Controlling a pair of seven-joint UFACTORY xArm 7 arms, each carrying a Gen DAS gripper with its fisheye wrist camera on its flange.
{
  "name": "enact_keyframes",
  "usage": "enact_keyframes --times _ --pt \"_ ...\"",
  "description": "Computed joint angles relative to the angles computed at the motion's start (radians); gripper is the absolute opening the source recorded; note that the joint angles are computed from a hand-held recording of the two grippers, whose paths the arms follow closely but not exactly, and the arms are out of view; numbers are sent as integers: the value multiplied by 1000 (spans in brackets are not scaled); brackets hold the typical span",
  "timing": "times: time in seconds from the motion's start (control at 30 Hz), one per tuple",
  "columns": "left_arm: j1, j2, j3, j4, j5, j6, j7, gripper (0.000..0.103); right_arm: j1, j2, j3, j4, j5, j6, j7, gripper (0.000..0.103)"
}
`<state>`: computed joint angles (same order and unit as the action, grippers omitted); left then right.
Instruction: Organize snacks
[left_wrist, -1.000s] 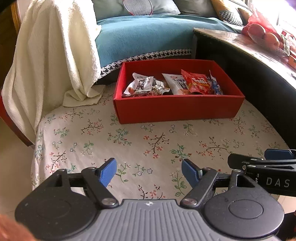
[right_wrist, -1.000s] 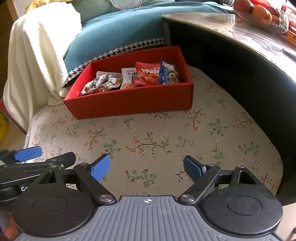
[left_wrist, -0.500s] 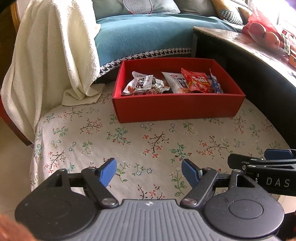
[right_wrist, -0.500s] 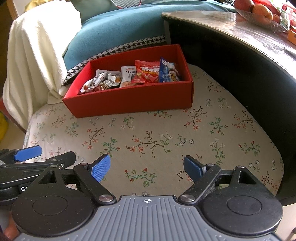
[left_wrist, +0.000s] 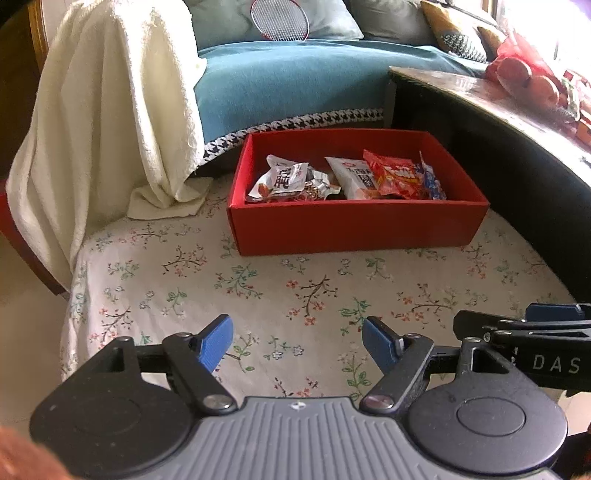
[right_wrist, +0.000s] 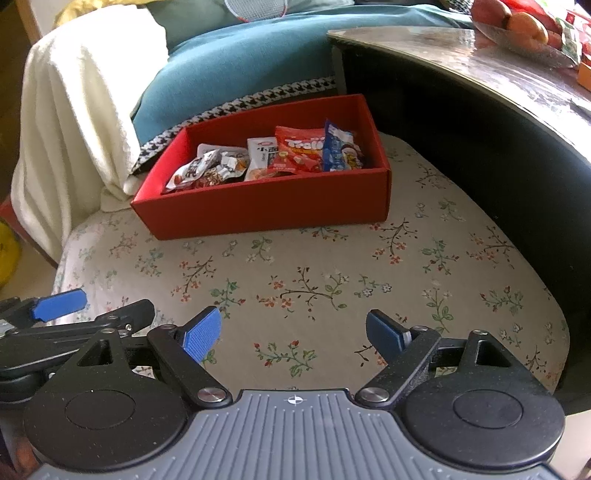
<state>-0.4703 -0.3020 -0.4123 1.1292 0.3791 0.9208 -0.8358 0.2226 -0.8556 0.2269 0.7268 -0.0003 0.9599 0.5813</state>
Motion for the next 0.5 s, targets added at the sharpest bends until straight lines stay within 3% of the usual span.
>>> enact_keyframes --times 0.13,0.5 --pt "3 13 -18 16 40 44 -24 70 3 0 -6 -2 4 -12 -4 90" --pt "3 0 -11 -5 55 5 -40 70 3 -2 -10 -5 9 -21 -11 90"
